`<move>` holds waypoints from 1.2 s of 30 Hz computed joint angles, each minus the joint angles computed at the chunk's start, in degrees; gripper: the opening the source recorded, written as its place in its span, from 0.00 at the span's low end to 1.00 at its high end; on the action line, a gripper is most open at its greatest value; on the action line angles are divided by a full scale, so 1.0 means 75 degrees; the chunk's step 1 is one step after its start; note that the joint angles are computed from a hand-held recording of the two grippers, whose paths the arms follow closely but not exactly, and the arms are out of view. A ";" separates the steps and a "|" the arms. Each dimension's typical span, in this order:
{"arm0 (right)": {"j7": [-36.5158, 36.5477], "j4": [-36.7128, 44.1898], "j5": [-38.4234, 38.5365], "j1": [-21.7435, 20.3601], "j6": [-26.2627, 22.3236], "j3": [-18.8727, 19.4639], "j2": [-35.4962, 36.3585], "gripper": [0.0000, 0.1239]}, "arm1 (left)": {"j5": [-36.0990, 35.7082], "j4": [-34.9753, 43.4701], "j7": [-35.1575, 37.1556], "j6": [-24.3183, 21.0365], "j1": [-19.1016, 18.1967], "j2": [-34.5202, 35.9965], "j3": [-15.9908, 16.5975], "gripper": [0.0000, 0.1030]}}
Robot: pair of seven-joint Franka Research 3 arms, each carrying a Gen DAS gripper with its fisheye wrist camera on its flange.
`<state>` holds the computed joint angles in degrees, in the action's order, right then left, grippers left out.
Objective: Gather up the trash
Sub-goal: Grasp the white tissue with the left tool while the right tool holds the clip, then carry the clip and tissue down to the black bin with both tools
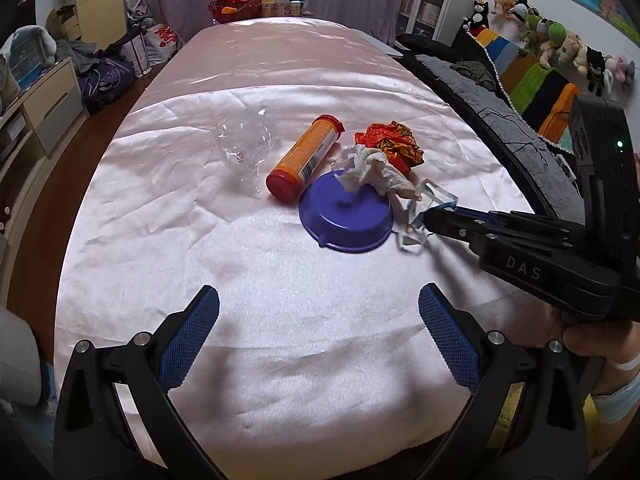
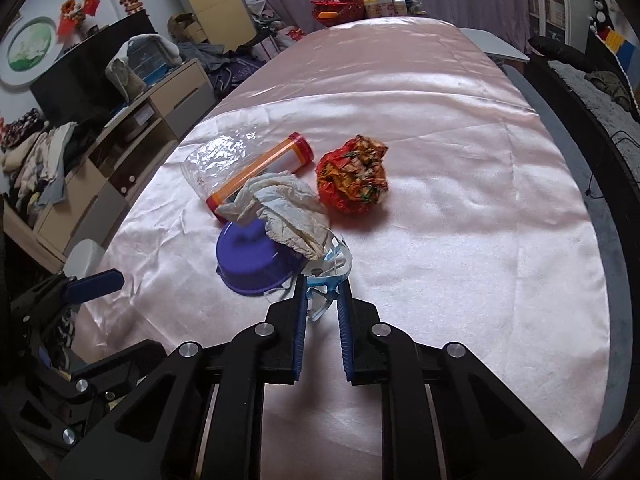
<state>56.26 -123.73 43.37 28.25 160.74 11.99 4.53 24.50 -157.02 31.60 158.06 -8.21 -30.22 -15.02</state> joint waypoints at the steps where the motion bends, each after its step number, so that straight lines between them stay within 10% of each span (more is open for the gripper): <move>1: 0.0092 -0.0021 -0.0098 -0.0023 0.0013 -0.0047 -0.0039 0.13 | 0.0044 0.0083 -0.0004 0.0069 0.0050 0.0097 -0.0010 0.92; 15: 0.0456 0.0089 -0.0403 -0.0441 0.0280 -0.0277 0.0054 0.12 | 0.0909 0.1746 0.0117 0.0813 0.0578 0.2149 0.0093 0.74; 24: 0.0081 0.0184 -0.0140 -0.0518 0.0216 -0.0175 0.0107 0.12 | 0.0579 0.2112 0.0835 0.0879 0.0273 0.2771 0.0373 0.09; 36: -0.0444 -0.0312 0.0382 -0.0199 0.0350 -0.0160 -0.0693 0.12 | 0.1081 0.1200 -0.0002 0.0295 0.0272 0.0906 -0.0027 0.06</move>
<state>52.93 -126.07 46.23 26.77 163.37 10.78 -0.66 32.61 -148.02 31.58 160.27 -6.17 -23.42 -15.22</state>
